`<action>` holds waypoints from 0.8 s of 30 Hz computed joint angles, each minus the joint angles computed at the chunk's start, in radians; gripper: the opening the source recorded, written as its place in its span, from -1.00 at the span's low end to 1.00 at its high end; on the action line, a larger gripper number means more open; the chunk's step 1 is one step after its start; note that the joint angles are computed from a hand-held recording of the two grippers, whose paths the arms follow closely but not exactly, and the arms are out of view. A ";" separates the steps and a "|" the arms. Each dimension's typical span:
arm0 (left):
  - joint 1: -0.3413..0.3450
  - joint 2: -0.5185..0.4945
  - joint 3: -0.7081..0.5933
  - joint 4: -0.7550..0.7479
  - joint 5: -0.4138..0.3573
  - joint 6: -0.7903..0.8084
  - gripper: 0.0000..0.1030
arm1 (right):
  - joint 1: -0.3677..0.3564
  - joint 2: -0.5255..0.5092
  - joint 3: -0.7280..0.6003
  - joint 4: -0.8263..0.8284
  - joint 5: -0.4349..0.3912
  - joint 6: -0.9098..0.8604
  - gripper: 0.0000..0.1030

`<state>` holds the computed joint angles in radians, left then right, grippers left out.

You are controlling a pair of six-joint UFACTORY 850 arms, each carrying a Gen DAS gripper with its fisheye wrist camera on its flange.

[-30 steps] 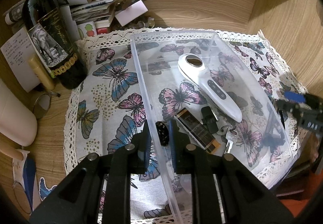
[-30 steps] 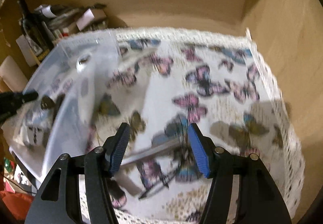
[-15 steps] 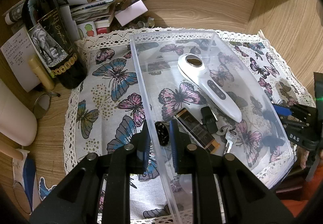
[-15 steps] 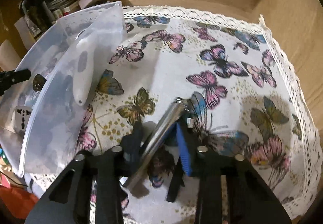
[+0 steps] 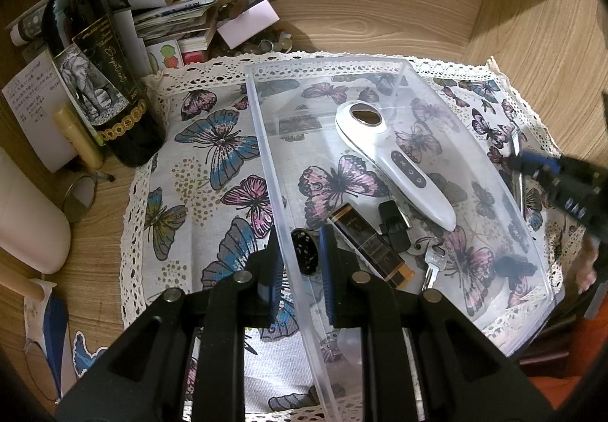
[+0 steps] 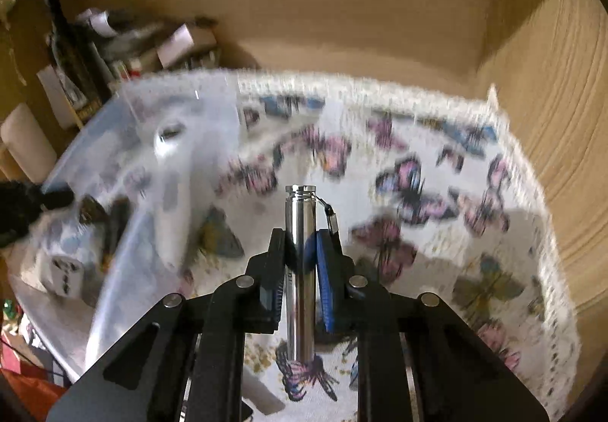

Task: Organize rigid objects
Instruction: 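Carry the silver cylinder into the clear box and release it beside the wand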

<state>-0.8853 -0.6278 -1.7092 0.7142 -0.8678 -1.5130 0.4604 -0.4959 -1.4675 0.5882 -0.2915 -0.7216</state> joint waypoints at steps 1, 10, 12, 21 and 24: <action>0.000 0.000 0.000 0.000 0.000 0.000 -0.67 | 0.000 0.009 0.000 0.044 0.009 -0.047 -0.72; 0.000 0.001 0.002 0.001 0.003 -0.003 -0.67 | 0.024 0.055 -0.010 0.454 0.013 -0.494 -0.72; 0.000 0.002 0.004 0.001 0.004 -0.003 -0.67 | 0.034 0.058 -0.011 0.557 -0.004 -0.607 -0.72; 0.001 0.004 0.006 -0.001 0.008 -0.004 -0.67 | 0.087 0.040 -0.042 0.523 -0.061 -0.662 -0.72; 0.002 0.006 0.009 -0.001 0.010 -0.005 -0.67 | 0.101 0.012 -0.067 0.405 -0.068 -0.572 -0.72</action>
